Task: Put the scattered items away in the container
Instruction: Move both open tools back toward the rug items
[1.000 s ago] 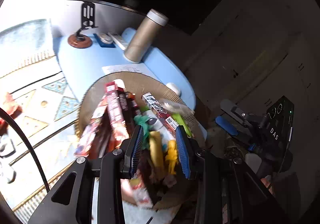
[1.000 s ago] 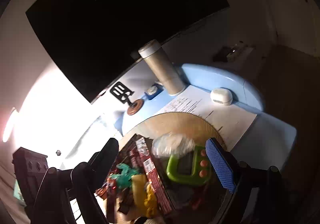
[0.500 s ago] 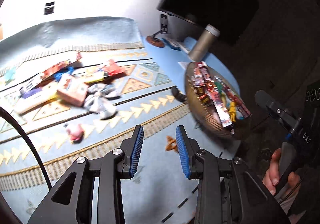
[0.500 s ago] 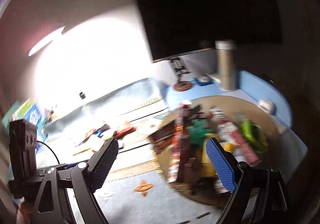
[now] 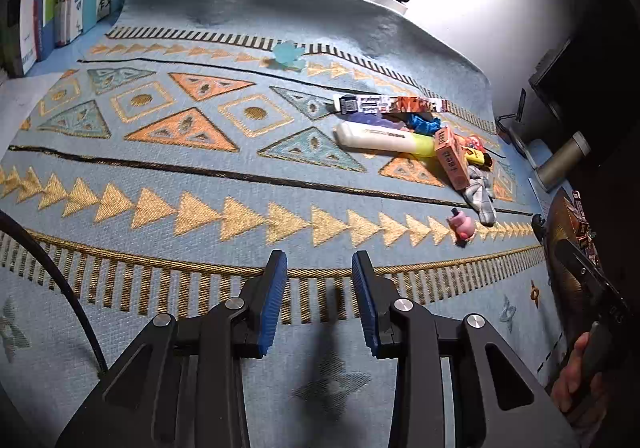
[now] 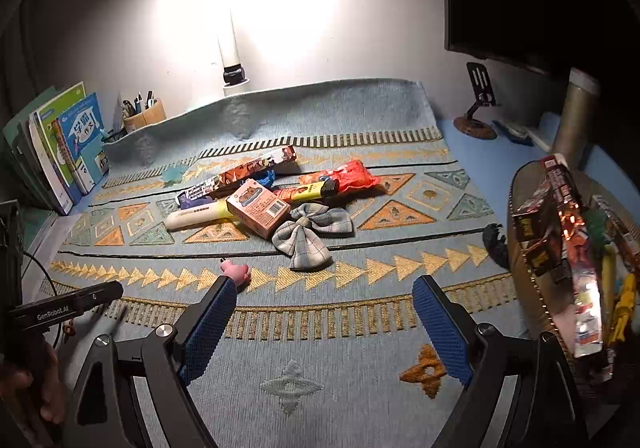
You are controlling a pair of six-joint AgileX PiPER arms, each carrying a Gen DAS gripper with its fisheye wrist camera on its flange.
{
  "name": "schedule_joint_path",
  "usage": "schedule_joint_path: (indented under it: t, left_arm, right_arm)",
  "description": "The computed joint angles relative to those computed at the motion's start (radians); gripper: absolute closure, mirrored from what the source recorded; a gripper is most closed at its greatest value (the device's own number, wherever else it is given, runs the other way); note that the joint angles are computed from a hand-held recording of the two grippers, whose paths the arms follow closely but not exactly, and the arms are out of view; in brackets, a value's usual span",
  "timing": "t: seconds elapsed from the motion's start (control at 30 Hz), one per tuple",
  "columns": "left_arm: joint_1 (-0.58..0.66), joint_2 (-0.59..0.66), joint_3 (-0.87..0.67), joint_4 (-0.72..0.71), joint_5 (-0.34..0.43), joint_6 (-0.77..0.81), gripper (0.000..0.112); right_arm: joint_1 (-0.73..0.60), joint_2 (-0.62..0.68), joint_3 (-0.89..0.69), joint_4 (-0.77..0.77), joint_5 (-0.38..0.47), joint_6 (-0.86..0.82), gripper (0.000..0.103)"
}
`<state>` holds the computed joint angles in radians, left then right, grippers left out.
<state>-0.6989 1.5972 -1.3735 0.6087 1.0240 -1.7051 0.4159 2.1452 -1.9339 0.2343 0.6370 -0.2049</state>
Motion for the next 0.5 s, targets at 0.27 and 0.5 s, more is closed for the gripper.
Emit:
schedule_joint_path:
  t: [0.27,0.5]
  left_arm:
    - [0.143,-0.002,-0.086,-0.091,-0.03,0.386,0.081]
    - [0.375,0.155,-0.291,-0.233,-0.069,0.759,0.081]
  right_arm:
    - [-0.049,0.068,0.03,0.306,-0.114,-0.212,0.014]
    - [-0.06,0.073,0.027,0.346,-0.101,-0.216,0.014]
